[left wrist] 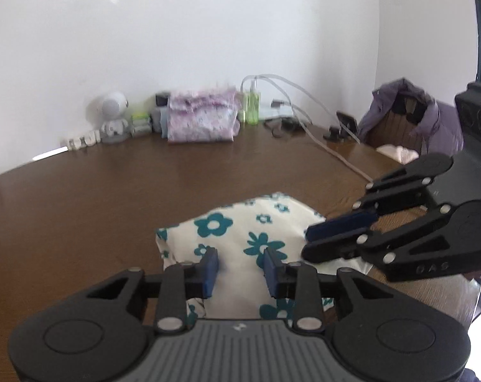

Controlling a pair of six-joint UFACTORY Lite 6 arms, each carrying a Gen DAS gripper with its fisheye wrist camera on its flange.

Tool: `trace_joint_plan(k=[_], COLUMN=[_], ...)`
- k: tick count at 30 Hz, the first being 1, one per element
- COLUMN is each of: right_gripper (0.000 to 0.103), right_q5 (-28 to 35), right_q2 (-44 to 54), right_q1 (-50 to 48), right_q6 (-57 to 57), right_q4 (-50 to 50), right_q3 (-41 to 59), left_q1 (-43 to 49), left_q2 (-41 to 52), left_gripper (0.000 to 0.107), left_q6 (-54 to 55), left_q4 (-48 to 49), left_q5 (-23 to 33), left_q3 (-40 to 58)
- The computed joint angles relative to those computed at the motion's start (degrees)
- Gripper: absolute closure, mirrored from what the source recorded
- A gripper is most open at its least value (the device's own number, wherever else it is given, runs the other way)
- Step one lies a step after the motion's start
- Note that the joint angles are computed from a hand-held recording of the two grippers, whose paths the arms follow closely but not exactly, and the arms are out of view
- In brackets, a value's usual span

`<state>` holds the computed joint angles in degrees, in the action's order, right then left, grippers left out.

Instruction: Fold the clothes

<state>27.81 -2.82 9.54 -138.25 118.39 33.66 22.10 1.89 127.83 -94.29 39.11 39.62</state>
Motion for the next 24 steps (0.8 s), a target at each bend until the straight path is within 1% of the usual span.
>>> trace_joint_plan(k=[1, 2, 4, 5, 6, 7, 8, 10, 11, 13, 14, 15, 16, 17, 18, 19, 20, 21, 22, 24], right_gripper=[0.088, 0.088, 0.086, 0.084, 0.069, 0.042, 0.037, 0.037, 0.038, 0.046, 0.049, 0.061, 0.077, 0.079, 0.080, 0.086, 0.089, 0.094, 0.097, 0.103], right_q5=[0.3, 0.9, 2.7, 5.4, 9.5, 12.6, 13.2, 9.8, 8.6, 10.9, 11.7, 11.4, 11.0, 11.3, 12.1, 12.9, 13.4, 13.5, 14.4, 16.9], right_q2=[0.0, -0.9, -3.6, -5.0, -5.4, -5.3, -5.1, -5.2, -4.9, -1.7, 0.0, 1.7, 3.1, 4.6, 5.3, 6.0, 6.7, 6.8, 7.0, 7.7], right_q1=[-0.9, -2.6, -6.6, -9.3, -12.5, -14.7, -15.2, -13.0, -12.2, -13.3, -13.6, -13.4, -13.1, -13.4, -14.0, -14.6, -15.1, -15.7, -16.9, -19.9], right_q6=[0.1, 2.7, 5.8, 6.9, 9.1, 10.8, 10.4, 6.1, 4.0, 1.9, 1.0, 0.1, -0.7, -1.3, -2.1, -2.9, -3.6, -3.7, -2.8, 0.3], right_q4=[-0.6, -3.2, -8.0, -11.3, -16.5, -20.7, -22.5, -21.0, -20.3, -21.2, -21.6, -21.2, -21.0, -21.7, -22.8, -23.9, -25.0, -26.5, -28.4, -32.2], right_q3=[-0.4, -1.0, -2.8, -3.9, -4.3, -4.6, -4.9, -6.1, -6.4, -5.1, -4.3, -3.1, -2.3, -1.3, -0.9, -0.5, -0.1, 0.4, 0.9, 2.2], left_q1=[1.2, 1.6, 1.9, 1.9, 1.9, 1.6, 1.2, -0.1, -1.3, -4.4, -6.4, -8.6, -10.9, -12.9, -12.8, -11.8, -10.8, -9.7, -9.1, -8.9], left_q2=[1.5, 1.7, 1.1, 0.7, 0.2, -0.5, -1.4, -3.6, -4.7, -3.9, -2.2, -1.3, -0.3, 1.0, 1.2, 2.3, 3.7, 5.0, 5.4, 4.8], left_gripper=[0.076, 0.076, 0.075, 0.075, 0.075, 0.075, 0.074, 0.073, 0.071, 0.066, 0.065, 0.065, 0.067, 0.067, 0.067, 0.066, 0.066, 0.066, 0.066, 0.066], left_q6=[-2.5, -4.3, -2.0, 0.6, 2.6, 2.7, 1.8, -0.1, -0.5, -1.3, -0.9, 0.8, 2.8, 6.7, 8.2, 7.3, 4.0, 1.2, 0.9, 4.9], left_q4=[1.6, 2.8, 1.3, -0.4, -1.4, -1.0, 0.1, 1.3, 0.6, 2.1, 4.0, 3.8, 3.1, 0.9, 0.2, 1.4, 3.7, 5.5, 5.8, 3.2], left_q5=[1.2, 1.2, 0.9, 1.0, 1.1, 0.7, -0.1, -1.2, -1.8, -1.5, -1.8, -4.5, -7.5, -9.9, -9.9, -8.7, -7.5, -6.1, -5.6, -5.5], left_q3=[1.0, 1.5, 0.4, -0.6, -1.4, -1.5, -1.1, 0.2, 0.9, 3.2, 4.7, 4.9, 4.9, 4.7, 4.3, 5.0, 6.2, 7.3, 7.5, 6.0])
